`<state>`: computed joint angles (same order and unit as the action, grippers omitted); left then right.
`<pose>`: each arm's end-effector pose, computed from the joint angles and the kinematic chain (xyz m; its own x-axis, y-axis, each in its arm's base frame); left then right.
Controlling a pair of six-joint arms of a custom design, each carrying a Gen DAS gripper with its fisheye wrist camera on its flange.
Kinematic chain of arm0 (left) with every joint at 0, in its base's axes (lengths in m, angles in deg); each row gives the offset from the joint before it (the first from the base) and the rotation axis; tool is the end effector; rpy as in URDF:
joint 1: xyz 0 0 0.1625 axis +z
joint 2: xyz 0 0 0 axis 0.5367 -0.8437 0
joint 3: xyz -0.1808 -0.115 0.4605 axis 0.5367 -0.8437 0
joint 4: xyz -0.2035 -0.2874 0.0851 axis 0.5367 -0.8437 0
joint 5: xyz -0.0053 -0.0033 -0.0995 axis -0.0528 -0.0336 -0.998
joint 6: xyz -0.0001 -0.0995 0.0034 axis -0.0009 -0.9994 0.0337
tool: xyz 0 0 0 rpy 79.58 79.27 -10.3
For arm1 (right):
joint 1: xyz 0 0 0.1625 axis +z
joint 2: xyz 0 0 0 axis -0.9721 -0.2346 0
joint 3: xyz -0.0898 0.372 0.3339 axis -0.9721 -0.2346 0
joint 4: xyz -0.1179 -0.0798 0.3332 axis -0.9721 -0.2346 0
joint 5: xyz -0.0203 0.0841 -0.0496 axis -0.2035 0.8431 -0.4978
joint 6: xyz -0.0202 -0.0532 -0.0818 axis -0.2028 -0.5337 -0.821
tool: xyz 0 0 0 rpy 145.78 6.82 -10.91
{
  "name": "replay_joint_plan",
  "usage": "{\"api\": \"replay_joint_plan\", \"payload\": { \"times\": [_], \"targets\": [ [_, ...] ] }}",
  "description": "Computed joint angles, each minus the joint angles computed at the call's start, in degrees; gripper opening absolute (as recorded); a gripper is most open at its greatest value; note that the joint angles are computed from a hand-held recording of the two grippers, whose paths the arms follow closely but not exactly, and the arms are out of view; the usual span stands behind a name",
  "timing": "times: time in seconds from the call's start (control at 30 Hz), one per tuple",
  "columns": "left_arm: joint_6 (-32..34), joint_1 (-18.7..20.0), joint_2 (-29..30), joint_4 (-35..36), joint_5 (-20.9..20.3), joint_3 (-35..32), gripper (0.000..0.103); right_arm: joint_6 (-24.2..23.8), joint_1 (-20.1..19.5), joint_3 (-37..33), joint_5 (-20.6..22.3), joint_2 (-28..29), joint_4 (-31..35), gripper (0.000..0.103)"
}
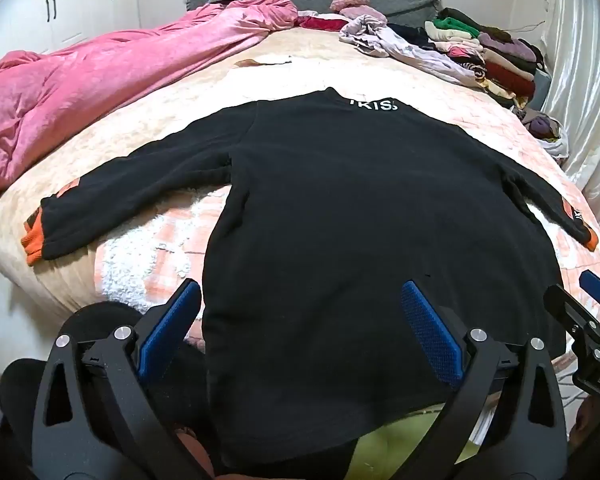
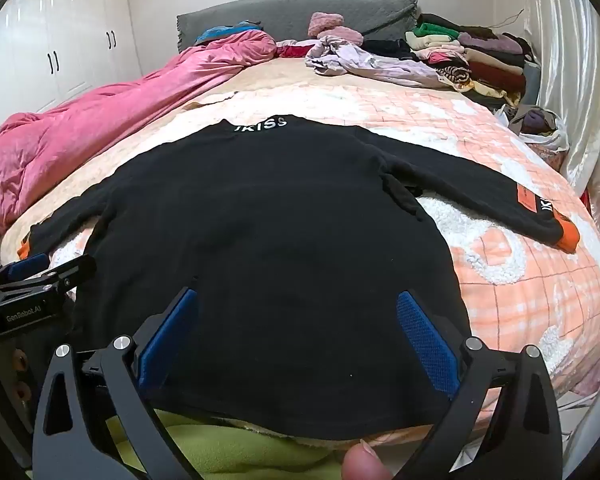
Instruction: Fold small clothes
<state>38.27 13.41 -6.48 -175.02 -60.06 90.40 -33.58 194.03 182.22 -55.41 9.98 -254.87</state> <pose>-0.1078 -0.4293 0.2915 -0.7290 -0.2300 -0.6448 0.3099 0.7289 -0.6104 0.3158 -0.4445 0.0757 -0.7177 -0.2907 0.6328 -0.6149 0.6910 -0.3800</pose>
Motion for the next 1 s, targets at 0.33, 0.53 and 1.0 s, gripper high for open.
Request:
{"api": "replay_joint_plan", "payload": {
  "times": [0.33,0.53,1.0],
  "targets": [
    [-0.5,-0.2,-0.3,1.5,0.2,-0.2,0.094,0.2,-0.1,0.9,0.1,0.0,-1.5,0.099],
    [-0.5,-0.2,-0.6,1.4,0.4,0.2,0.094,0.5,-0.2,0.2,0.1,-0.1,-0.1,0.099],
    [-0.2,0.0,0.0,-0.2,0.8,0.5,0.094,0.4,-0.1,0.1,-0.1,0.2,-0.4,0.099]
  ]
}}
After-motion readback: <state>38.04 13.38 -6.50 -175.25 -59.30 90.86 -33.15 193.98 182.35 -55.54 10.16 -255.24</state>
